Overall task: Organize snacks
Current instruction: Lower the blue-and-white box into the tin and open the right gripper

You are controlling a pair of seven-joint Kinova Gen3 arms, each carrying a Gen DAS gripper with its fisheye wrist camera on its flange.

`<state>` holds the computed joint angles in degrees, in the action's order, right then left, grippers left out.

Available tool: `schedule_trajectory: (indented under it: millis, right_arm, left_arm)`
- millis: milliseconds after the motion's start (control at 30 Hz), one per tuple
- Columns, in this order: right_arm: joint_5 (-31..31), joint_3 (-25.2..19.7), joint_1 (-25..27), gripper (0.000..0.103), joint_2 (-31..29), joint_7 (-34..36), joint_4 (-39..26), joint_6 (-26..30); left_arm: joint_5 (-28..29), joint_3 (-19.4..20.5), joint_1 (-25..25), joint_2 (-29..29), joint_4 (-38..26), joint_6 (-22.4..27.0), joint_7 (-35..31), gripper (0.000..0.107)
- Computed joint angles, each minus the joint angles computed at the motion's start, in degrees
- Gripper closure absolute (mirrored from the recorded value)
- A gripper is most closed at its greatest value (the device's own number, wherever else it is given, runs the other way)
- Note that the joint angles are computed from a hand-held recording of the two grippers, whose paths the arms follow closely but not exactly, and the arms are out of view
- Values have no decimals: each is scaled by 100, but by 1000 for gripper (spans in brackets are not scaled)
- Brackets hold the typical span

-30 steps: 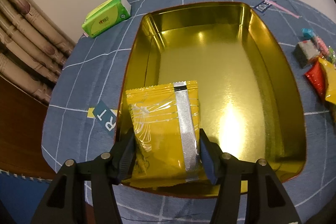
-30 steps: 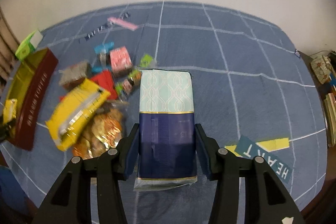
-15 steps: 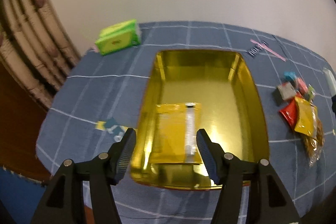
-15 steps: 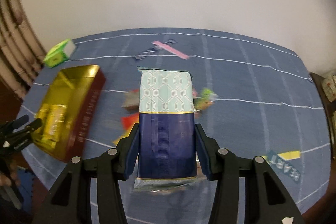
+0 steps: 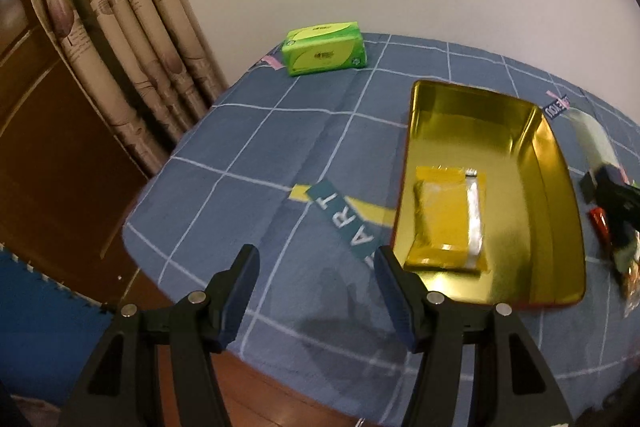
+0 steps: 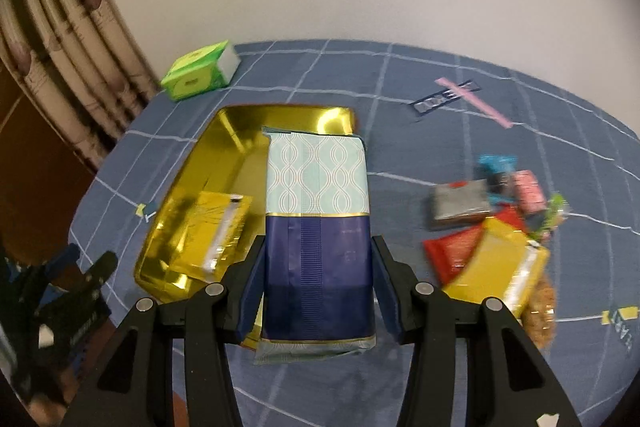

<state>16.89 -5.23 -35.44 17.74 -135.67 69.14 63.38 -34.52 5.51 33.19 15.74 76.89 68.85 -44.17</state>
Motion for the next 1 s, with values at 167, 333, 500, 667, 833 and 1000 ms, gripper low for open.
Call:
schedule_trajectory:
  millis: [167, 333, 500, 667, 833, 1000]
  right_arm:
    - [101, 24, -235, 57, 378, -3, -394, 194]
    - [151, 108, -404, 57, 564, -75, -534, 338]
    - [168, 136, -466, 57, 689, -17, -580, 376]
    - [2, 133, -402, 57, 770, 44, -592, 350]
    - [18, 187, -431, 57, 881, 51, -680, 379]
    - [7, 218, -449, 57, 984, 70, -776, 402]
  left_arm:
    - [160, -4, -145, -196, 235, 1, 126, 46]
    - [136, 26, -229, -245, 284, 29, 357, 46]
    - [149, 22, -292, -192, 220, 96, 448, 46]
    - [195, 1, -345, -169, 194, 149, 526, 46]
    - [199, 6, -365, -179, 206, 142, 525, 46]
    - [223, 15, -370, -185, 200, 130, 525, 46]
